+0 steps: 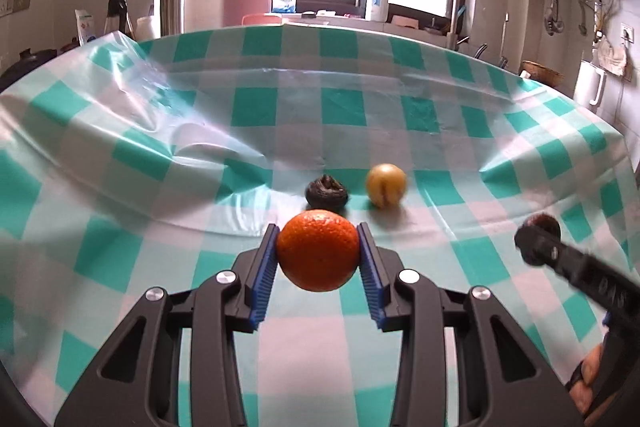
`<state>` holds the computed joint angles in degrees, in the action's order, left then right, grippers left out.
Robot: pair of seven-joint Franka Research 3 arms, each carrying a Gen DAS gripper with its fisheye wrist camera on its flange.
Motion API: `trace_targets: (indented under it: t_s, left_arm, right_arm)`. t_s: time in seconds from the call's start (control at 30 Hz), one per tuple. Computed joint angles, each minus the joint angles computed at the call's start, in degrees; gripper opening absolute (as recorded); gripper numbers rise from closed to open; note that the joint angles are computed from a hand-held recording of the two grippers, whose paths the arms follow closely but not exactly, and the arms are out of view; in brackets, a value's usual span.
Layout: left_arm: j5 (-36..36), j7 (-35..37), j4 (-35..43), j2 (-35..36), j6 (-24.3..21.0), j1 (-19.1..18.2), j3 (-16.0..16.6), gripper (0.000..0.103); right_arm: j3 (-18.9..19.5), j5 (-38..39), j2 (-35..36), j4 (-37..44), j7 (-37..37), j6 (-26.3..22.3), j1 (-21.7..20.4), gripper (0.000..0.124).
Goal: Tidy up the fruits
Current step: 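Carry the mangosteen and tangerine into the white box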
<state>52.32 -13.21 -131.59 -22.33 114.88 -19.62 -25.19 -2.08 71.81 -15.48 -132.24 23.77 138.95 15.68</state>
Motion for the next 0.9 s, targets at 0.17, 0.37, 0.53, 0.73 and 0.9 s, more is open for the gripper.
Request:
trace_targets:
  t_s: [0.17,0.37,0.53,0.73,0.9]
  left_arm:
    - [-0.49,0.28,1.90,1.49,-2.72,-1.60,-1.82,0.039]
    - [0.68,2.73,6.46,5.80,-5.57,-4.01,-2.95,0.039]
    - [2.93,5.25,11.35,10.72,-7.50,-6.78,-3.36,0.039]
    - [6.00,9.44,18.20,17.91,-8.60,-10.92,-2.71,0.039]
    - [8.18,13.33,23.45,23.10,-8.54,-14.87,-1.19,0.039]
  right_arm:
    - [-2.71,-1.46,-4.38,-3.55,-1.28,-4.70,-1.98,0.040]
    - [-5.80,-3.50,-8.34,-6.67,-3.75,-7.82,-4.97,0.040]
    - [-8.07,-5.24,-9.74,-8.34,-5.67,-9.65,-7.99,0.040]
    - [-11.61,-5.93,-10.13,-9.18,-8.99,-13.24,-12.17,0.040]
    - [-14.00,-5.95,-10.44,-9.66,-13.14,-15.62,-16.08,0.040]
